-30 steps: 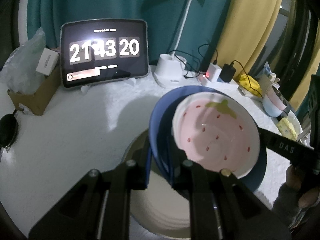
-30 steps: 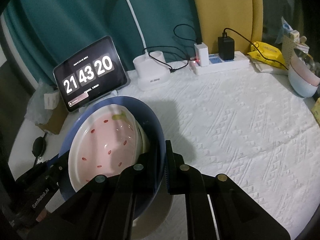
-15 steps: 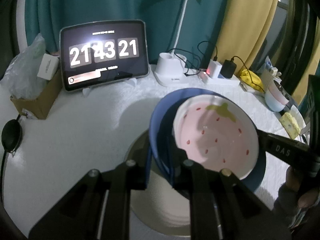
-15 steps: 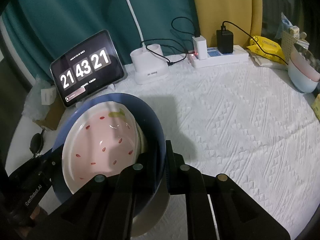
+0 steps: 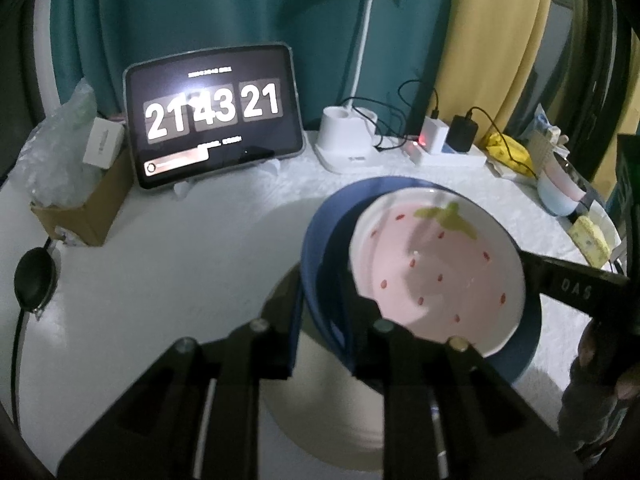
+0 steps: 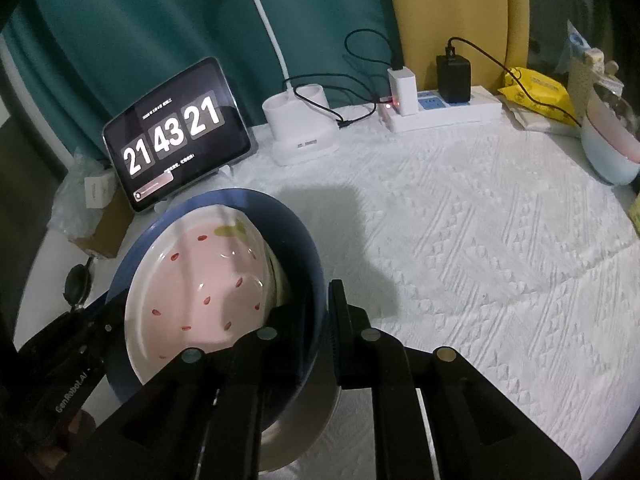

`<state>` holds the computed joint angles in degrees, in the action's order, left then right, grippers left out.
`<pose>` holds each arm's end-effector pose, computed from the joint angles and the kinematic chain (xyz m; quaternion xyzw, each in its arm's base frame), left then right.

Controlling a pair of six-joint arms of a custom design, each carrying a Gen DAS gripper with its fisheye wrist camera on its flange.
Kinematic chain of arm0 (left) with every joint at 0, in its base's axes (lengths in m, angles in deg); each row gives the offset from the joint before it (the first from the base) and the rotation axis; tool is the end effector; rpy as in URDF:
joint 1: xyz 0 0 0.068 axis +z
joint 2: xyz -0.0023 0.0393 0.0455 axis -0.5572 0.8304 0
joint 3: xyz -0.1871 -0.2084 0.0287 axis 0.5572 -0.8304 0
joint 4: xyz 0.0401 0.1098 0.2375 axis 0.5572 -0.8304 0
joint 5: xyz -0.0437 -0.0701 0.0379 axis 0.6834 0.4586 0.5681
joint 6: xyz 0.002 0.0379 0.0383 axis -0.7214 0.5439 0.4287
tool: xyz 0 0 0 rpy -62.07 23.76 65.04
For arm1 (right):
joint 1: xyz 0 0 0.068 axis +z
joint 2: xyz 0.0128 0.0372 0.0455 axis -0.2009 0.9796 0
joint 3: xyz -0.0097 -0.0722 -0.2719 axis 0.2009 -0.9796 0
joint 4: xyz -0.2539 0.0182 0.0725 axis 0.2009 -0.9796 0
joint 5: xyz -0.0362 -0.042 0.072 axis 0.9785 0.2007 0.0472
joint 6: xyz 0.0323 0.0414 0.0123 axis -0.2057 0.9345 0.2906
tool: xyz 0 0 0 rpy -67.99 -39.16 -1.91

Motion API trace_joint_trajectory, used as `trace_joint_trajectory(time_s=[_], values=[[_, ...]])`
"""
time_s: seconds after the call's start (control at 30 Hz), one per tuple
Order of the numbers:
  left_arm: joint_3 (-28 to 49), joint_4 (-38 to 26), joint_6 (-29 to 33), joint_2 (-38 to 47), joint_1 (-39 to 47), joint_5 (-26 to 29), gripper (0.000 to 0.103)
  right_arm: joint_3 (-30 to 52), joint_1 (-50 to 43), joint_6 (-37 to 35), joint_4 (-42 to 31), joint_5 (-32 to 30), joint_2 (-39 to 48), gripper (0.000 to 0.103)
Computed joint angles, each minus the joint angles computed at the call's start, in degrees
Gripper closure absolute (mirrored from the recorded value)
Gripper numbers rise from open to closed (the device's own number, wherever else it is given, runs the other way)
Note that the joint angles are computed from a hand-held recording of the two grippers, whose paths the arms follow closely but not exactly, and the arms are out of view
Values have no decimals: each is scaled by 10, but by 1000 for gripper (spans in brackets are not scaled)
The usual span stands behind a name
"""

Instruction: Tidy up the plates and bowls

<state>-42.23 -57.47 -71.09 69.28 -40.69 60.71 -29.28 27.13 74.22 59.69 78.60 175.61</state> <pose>0.2137 -0.0269 0.1260 0.0167 0.9215 -0.0590 0.3836 0.2218 0.1734 0.1307 -0.0091 0.9459 0.1581 0.2832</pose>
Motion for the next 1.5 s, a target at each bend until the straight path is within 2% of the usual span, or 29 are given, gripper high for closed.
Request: trace_joint_trajectory(time_s=[0.07,0.27,0.33,0.43,0.63,1.0,1.07,1.13,1.37,1.43,1.5], values=[[-4,0,0,-6,-1,-3,83,-2,1,0,-1,4,-2,91],[-15,-17,-4,-37,-7,-19,76,-2,9,4,-18,40,-8,76],[-19,-23,-8,-47,-8,-28,66,-3,9,4,-22,44,-12,74],[-24,-31,-9,-65,-1,-24,57,-8,9,6,-27,50,-20,69],[-32,-59,-12,-112,-20,-36,56,-29,17,4,-35,68,-68,56],[-60,-129,-39,-242,-101,-95,54,-71,43,17,-78,115,-152,55],[-64,-148,-52,-267,-121,-105,49,-79,49,20,-91,125,-172,55],[-69,-169,-66,-295,-144,-118,38,-87,56,25,-104,136,-192,55],[-74,-244,-112,-373,-245,-191,32,-119,87,48,-165,179,-281,55],[-74,-270,-130,-396,-279,-214,23,-125,97,57,-183,189,-304,55],[-74,-290,-146,-415,-310,-235,18,-132,111,69,-206,203,-330,55]])
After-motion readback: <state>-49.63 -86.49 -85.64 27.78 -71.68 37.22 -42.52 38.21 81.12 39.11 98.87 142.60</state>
